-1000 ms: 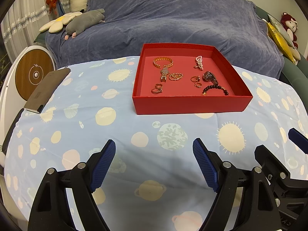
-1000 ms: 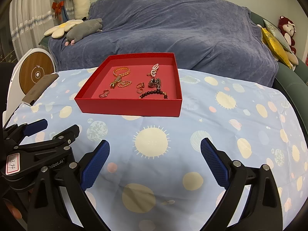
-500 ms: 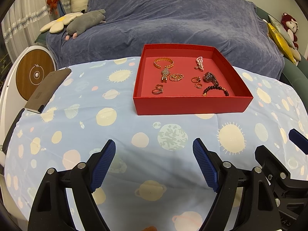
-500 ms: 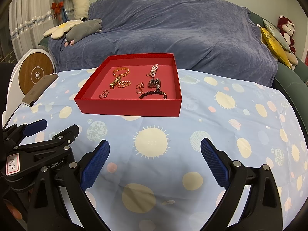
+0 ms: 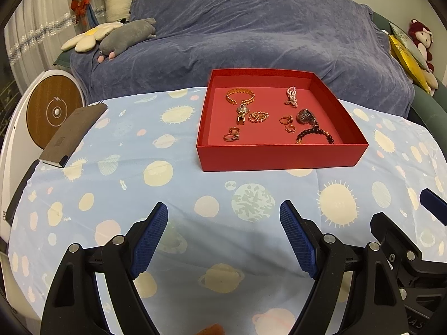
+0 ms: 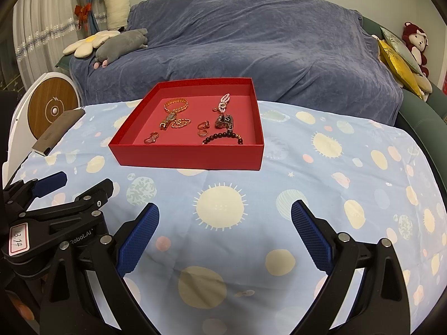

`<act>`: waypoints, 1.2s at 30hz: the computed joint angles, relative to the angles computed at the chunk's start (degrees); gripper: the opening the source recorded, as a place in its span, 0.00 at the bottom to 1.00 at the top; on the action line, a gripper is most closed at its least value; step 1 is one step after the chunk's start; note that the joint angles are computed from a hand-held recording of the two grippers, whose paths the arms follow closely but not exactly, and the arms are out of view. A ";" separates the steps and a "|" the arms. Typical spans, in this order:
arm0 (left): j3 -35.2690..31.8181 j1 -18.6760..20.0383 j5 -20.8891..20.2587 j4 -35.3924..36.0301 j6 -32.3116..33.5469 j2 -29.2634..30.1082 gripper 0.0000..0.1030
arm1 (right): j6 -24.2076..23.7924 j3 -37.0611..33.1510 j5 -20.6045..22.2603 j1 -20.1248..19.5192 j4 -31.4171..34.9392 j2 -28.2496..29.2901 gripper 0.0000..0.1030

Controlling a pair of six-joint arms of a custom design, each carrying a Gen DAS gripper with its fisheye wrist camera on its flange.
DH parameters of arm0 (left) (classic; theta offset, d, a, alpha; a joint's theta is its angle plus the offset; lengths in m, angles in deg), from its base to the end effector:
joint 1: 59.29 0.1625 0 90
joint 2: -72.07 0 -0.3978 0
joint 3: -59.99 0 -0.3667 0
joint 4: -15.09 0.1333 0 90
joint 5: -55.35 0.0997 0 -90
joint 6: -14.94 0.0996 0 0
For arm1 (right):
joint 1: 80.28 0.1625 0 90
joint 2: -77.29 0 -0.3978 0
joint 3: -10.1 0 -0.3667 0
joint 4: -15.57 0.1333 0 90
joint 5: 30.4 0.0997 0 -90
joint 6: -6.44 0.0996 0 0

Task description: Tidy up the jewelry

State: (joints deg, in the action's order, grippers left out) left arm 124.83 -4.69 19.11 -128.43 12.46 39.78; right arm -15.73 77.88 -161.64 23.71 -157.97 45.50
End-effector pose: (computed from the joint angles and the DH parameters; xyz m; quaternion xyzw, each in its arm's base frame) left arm -0.2659 -0.7429 0.1584 0.1696 0.8644 -0.2978 0.3678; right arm 0.2487 -0.7186 0.1796 0.1308 -0.8583 0.3534 0.3484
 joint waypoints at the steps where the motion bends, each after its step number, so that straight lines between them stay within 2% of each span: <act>1: 0.02 -0.03 0.14 -0.27 0.15 0.03 0.77 | 0.06 -0.01 0.05 -0.02 -0.02 0.00 0.90; 8: 0.76 -0.58 1.82 -2.92 1.19 0.31 0.77 | 0.00 -0.08 0.12 -0.03 0.00 0.01 0.90; 16: 1.07 -0.64 1.59 -4.28 1.22 0.17 0.77 | 0.09 -0.17 0.12 0.14 -0.12 0.11 0.90; 25: 1.00 -0.22 -0.05 -2.39 -0.87 -0.26 0.77 | 0.26 -0.51 0.03 0.31 0.11 0.37 0.90; 36: 1.60 -0.68 1.35 -4.58 0.60 0.00 0.77 | 0.20 -0.51 0.05 0.28 0.05 0.40 0.90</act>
State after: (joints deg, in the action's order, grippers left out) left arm 126.43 -5.37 20.46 -133.01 13.06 39.78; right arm -15.53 77.37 -161.59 23.99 -157.92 45.91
